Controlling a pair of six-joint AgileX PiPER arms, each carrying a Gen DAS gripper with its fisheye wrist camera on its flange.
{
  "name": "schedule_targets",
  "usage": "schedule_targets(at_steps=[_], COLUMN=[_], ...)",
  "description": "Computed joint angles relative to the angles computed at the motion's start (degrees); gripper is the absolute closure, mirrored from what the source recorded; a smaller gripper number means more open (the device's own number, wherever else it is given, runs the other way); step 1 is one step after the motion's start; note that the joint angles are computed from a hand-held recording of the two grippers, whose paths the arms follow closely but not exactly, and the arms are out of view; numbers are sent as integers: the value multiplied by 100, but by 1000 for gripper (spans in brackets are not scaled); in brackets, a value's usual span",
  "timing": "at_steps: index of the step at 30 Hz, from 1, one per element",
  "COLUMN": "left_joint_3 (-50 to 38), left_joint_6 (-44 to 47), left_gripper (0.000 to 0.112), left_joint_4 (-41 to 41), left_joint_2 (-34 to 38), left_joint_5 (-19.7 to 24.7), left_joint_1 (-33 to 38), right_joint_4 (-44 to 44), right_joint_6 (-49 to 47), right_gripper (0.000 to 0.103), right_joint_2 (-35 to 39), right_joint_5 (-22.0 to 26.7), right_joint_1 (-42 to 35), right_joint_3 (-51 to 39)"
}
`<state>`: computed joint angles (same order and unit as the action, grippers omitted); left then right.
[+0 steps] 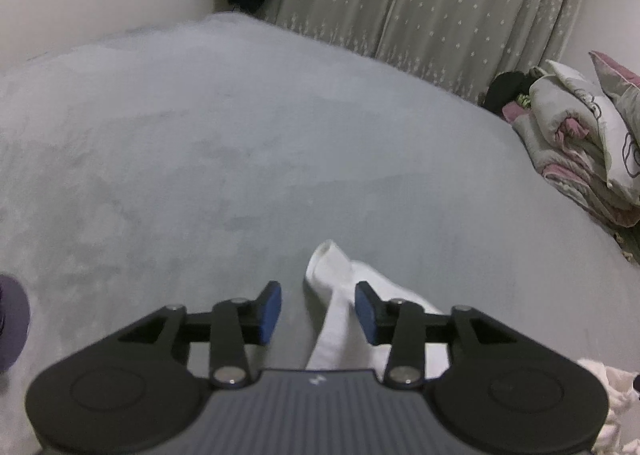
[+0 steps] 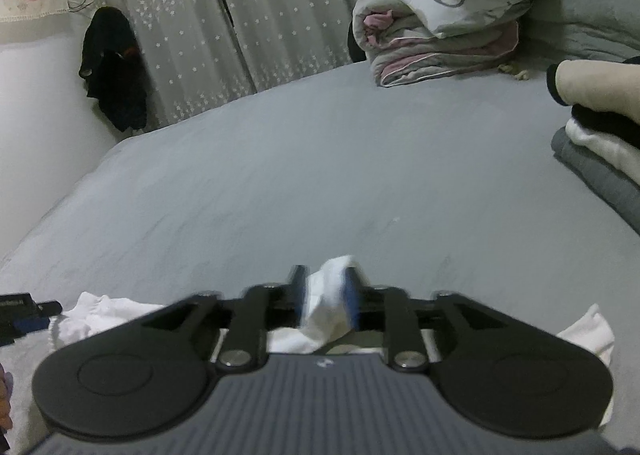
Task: Fold clothes
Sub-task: 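Lay the garment flat on the bed and open both tools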
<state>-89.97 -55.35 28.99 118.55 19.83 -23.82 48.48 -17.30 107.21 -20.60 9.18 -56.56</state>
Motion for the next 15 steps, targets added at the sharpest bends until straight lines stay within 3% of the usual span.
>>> schedule_targets(at_steps=[5,15], left_joint_3=[545,1503], left_joint_6=[96,991], left_gripper=[59,56], left_joint_4=[-298,-1623], left_joint_2=[-354,-971], left_joint_5=[-47,-260], left_joint_1=[1,47], right_joint_4=[73,76], right_joint_6=[-209,-414], right_gripper=[53,53], right_joint_2=[-142,-460], right_joint_5=[61,344], right_joint_1=[111,227], right_joint_3=[83,331])
